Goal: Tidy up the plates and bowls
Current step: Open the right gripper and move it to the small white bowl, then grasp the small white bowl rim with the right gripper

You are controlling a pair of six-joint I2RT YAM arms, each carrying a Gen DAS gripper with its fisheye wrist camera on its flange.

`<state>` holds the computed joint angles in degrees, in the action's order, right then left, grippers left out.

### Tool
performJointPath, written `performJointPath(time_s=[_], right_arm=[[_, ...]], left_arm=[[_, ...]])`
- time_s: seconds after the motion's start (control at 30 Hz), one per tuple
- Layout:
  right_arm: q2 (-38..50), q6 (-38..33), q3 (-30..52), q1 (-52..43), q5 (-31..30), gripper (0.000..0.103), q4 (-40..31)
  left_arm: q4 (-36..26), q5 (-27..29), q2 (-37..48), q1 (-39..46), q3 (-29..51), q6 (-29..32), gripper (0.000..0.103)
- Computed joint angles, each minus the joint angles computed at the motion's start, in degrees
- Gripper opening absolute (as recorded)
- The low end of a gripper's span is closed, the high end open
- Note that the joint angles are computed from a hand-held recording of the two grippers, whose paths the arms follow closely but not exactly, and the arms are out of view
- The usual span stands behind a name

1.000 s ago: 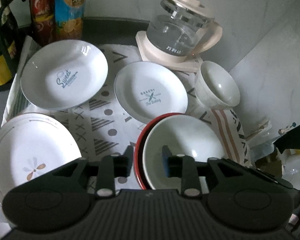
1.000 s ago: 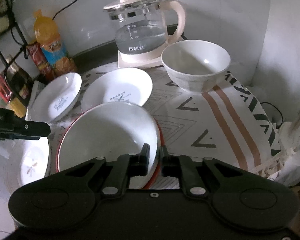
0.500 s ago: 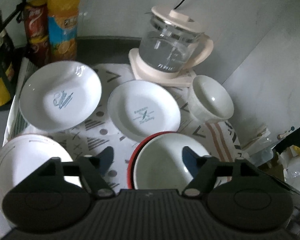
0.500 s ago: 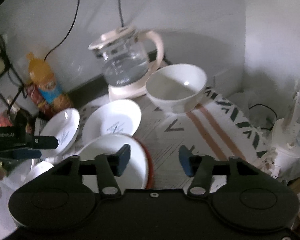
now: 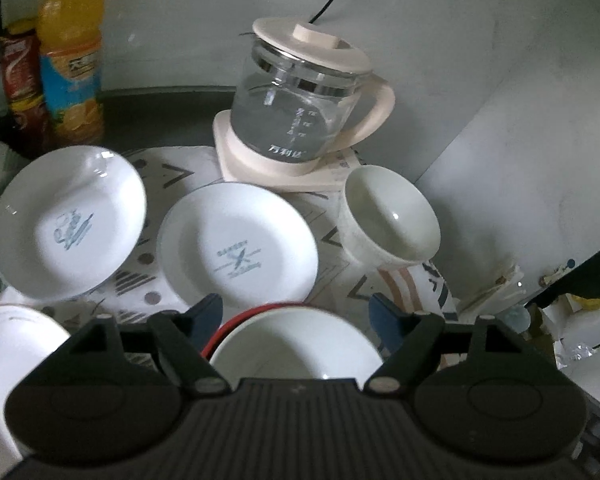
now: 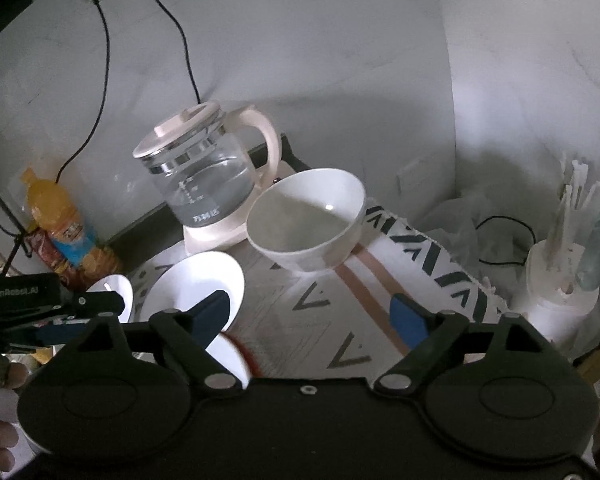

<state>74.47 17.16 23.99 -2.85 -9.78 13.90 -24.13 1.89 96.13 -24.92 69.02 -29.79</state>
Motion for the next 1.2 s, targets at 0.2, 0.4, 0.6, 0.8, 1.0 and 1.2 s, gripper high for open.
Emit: performJointPath(time_s=[0.2, 0.4, 0.6, 0.8, 1.0, 1.2], right_arm=[[9.15, -0.56, 4.38, -2.59, -1.81, 0.087, 4.07], [18.48, 1.05, 10.94, -3.4, -2.99, 0.082, 5.92], [29.61, 4.03, 20.84, -4.39, -4.27, 0.07, 5.7], [37.43, 4.43, 27.65, -5.41, -6.5, 0.063, 4.85], [42.41, 5.76, 32.16, -5.26, -6.88, 0.043, 2.64], [45.24, 8.2, 34.57, -4.69, -7.24, 0.037, 1.97]], left_arm=[[1.46, 0.11, 8.07, 0.05, 6.9, 1.36, 0.078], [1.63, 0.92, 15.99, 0.18, 14.23, -1.05, 0.078], [1.82, 1.46, 25.39, 0.09, 22.15, -0.42, 0.077], [2.54, 2.75, 31.36, 0.74, 28.4, -3.35, 0.075], [-1.92, 3.61, 38.6, 1.02, 38.65, -4.1, 0.066], [-8.04, 5.71, 46.34, 0.84, 49.64, -3.7, 0.043]])
